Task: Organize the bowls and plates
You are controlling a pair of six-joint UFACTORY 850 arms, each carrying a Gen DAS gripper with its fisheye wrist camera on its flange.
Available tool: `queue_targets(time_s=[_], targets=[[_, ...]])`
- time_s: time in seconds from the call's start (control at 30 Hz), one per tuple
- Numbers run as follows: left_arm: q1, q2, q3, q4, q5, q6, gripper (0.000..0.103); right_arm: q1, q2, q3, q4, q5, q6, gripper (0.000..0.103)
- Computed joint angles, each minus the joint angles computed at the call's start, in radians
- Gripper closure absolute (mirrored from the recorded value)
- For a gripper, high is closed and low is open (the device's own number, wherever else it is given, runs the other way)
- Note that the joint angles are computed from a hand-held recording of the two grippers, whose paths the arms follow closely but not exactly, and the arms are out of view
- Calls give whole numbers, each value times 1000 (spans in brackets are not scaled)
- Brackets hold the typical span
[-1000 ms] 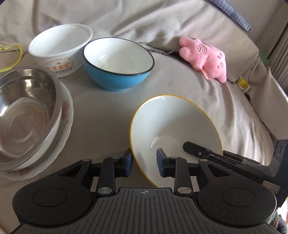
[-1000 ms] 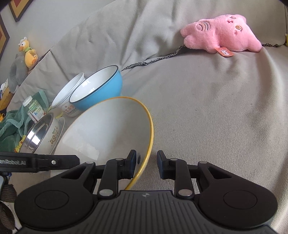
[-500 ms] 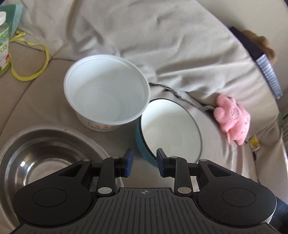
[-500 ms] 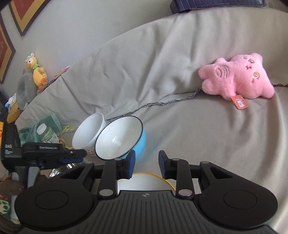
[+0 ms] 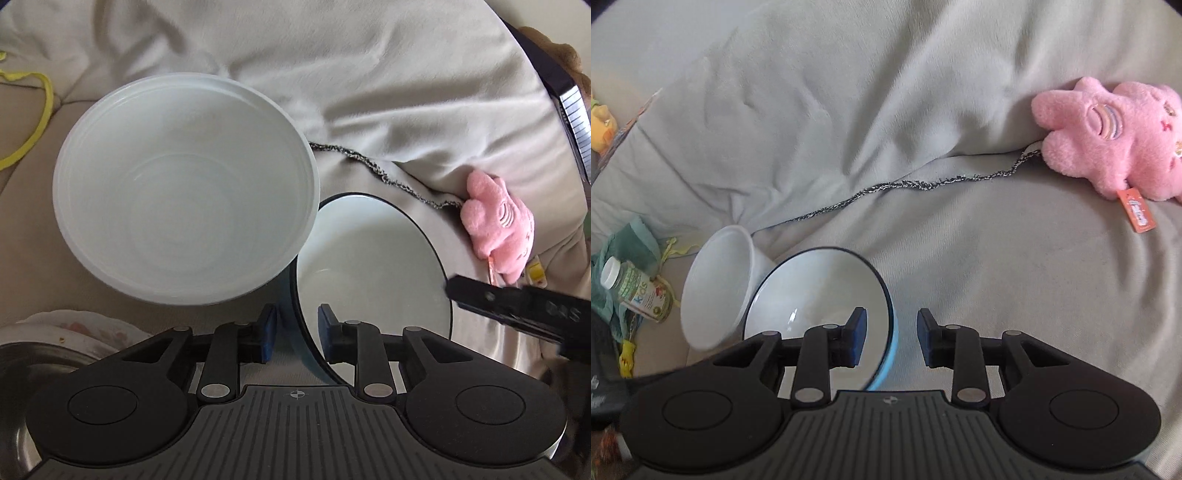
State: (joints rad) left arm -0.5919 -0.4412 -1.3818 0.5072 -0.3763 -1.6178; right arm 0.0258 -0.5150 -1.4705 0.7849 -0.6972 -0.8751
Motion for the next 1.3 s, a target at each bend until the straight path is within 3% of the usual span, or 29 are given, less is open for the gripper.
queue_targets(time_s=[0.1,0.23,0.33,0.53,0.67,0.8,1.1,1.3], targets=[[9,-6,-4,-33,18,35,71,38,-86,-84,-63,24,102,68],[2,-40,-50,-40,-33,64,68,45,-190,-185,-117,-127,209,70],[-20,-72,-107,-34,-104,96,61,52,-137,-116,-154,-74,157,79],[-18,-172,-238,-288,-116,400,58,1,-76,-82,-169,-62,101,79],[-29,-212,-297,-230,-131,376,58,-31,-101,-109,-192,-96,151,79],[-21,-257,-341,-321,-142,494,59,-48,-127,-125,-168,-119,145,79],[-14,-251,-314,-305,-81,476,59,-51,-154,-135,-130,-146,62,79],[-32,-277,-360,-226,-140,454,57,-63,-187,-183,-119,-214,32,79]])
